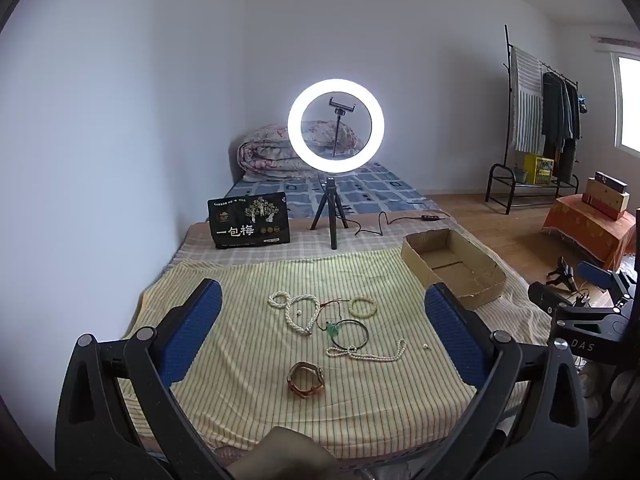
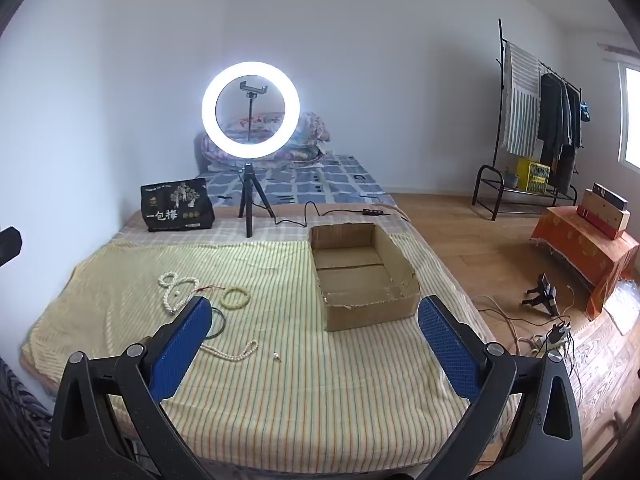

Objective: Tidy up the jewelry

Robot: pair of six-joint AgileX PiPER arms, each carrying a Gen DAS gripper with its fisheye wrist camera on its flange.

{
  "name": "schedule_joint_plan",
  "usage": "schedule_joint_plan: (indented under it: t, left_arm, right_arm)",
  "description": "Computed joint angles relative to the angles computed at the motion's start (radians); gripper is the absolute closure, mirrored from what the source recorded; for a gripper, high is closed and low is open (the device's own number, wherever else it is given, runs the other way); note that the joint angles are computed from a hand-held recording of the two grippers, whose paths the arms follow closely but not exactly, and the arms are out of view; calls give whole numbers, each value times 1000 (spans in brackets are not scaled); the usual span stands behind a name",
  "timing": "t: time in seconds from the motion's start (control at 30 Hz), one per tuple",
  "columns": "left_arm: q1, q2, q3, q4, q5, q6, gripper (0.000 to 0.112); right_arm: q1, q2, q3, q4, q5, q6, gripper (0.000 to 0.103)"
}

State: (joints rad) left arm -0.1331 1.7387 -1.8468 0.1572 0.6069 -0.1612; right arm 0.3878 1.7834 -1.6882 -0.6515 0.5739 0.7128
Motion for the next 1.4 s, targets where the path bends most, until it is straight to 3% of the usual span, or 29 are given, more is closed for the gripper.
schedule_joint_plan:
  t: [1.4]
  left_arm:
    - [-11, -1, -30, -9, 13, -5, 9]
  right_arm:
    - [0, -4, 0, 13, 1, -33, 1]
